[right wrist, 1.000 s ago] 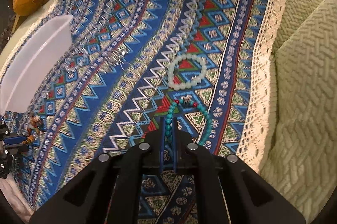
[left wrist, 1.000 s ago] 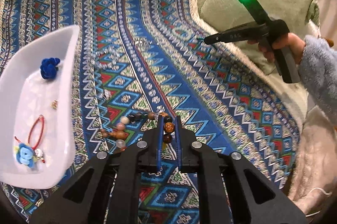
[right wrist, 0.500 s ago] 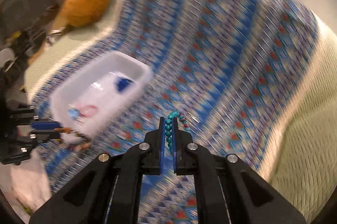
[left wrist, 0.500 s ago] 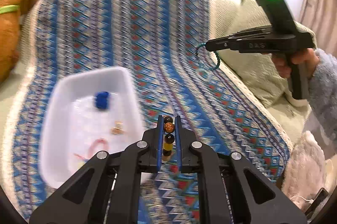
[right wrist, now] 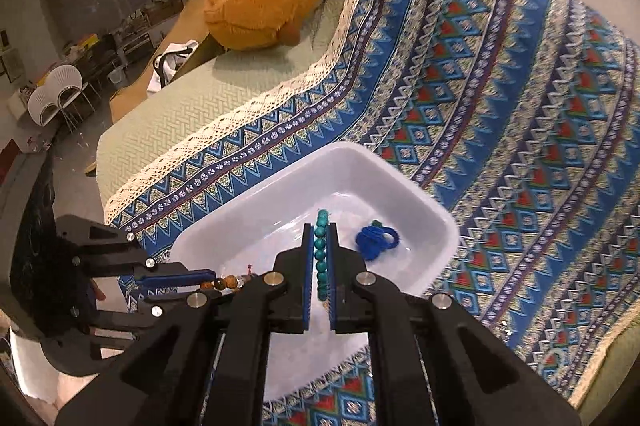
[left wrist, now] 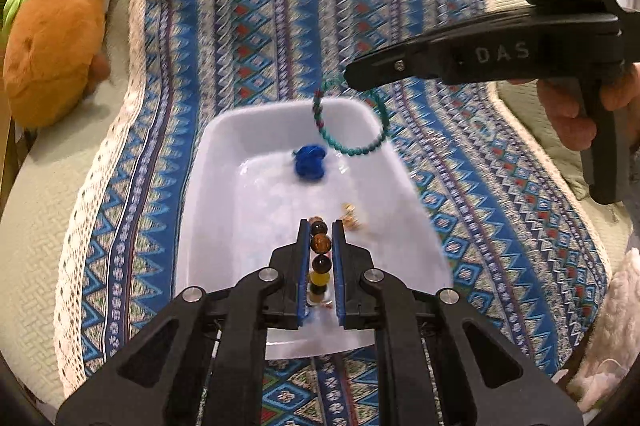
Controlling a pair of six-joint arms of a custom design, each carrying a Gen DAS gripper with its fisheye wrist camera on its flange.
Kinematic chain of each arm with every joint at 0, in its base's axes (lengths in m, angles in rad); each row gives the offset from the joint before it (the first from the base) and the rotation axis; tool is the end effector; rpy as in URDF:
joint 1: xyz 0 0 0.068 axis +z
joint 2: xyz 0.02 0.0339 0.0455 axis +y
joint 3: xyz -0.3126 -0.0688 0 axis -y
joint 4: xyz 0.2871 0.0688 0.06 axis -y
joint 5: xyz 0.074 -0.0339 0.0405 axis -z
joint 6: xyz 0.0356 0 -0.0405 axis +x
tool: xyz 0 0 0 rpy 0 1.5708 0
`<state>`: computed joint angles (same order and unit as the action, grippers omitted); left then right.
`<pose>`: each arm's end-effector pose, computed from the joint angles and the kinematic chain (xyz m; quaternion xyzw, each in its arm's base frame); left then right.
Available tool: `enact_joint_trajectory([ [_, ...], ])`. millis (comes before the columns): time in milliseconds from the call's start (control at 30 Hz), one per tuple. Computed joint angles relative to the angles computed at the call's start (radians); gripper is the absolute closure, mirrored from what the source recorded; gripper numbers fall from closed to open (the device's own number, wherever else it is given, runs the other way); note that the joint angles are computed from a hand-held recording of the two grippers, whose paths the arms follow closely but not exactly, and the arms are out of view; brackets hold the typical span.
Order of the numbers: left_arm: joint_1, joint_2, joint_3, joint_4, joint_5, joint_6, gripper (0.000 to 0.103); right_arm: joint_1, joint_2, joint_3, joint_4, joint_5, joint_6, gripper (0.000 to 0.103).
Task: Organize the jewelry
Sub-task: 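Drop the brown bracelet into the tray with the left tool while the right drops the turquoise bracelet, then grasp the silver chain necklace with the left tool while the right tool grasps the white bead bracelet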
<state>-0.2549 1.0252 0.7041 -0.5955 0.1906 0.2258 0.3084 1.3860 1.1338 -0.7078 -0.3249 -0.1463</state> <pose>0.2068 -0.0609 0.2606 0.2541 0.9083 -0.0948 0.3185 0.2989 0.1072 0.3190 -0.2595 0.9060 0.1778 0.2833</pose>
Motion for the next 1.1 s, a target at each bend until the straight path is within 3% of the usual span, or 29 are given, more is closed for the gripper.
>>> enact_joint_trajectory([
  [33, 0.011, 0.003, -0.004, 0.002, 0.000, 0.005, 0.072, 0.003, 0.010, 0.000, 0.000, 0.010, 0.001, 0.051],
  [67, 0.015, -0.002, -0.012, 0.007, -0.013, 0.008, 0.044, 0.004, 0.018, 0.001, 0.000, 0.021, 0.003, 0.033],
  [100, 0.025, -0.006, -0.017, 0.008, -0.015, 0.017, 0.032, -0.004, 0.020, -0.002, 0.000, 0.013, 0.001, 0.033],
  [133, 0.038, -0.016, -0.024, 0.007, -0.003, 0.023, 0.027, -0.014, 0.014, -0.009, 0.007, 0.009, 0.003, 0.033],
  [333, -0.016, -0.085, -0.023, -0.022, -0.015, 0.017, 0.026, -0.157, -0.060, -0.041, -0.009, -0.011, -0.056, 0.035],
  [600, -0.367, -0.098, -0.023, 0.035, -0.094, -0.153, 0.020, -0.577, -0.095, -0.044, -0.111, -0.047, -0.269, 0.035],
  [800, -0.583, 0.080, -0.015, 0.224, -0.193, -0.306, 0.020, -0.807, -0.024, -0.067, -0.114, -0.038, -0.397, 0.035],
  [1100, -0.732, 0.381, 0.044, 0.423, -0.377, -0.483, 0.020, -0.920, 0.123, -0.076, -0.061, -0.055, -0.442, 0.035],
])
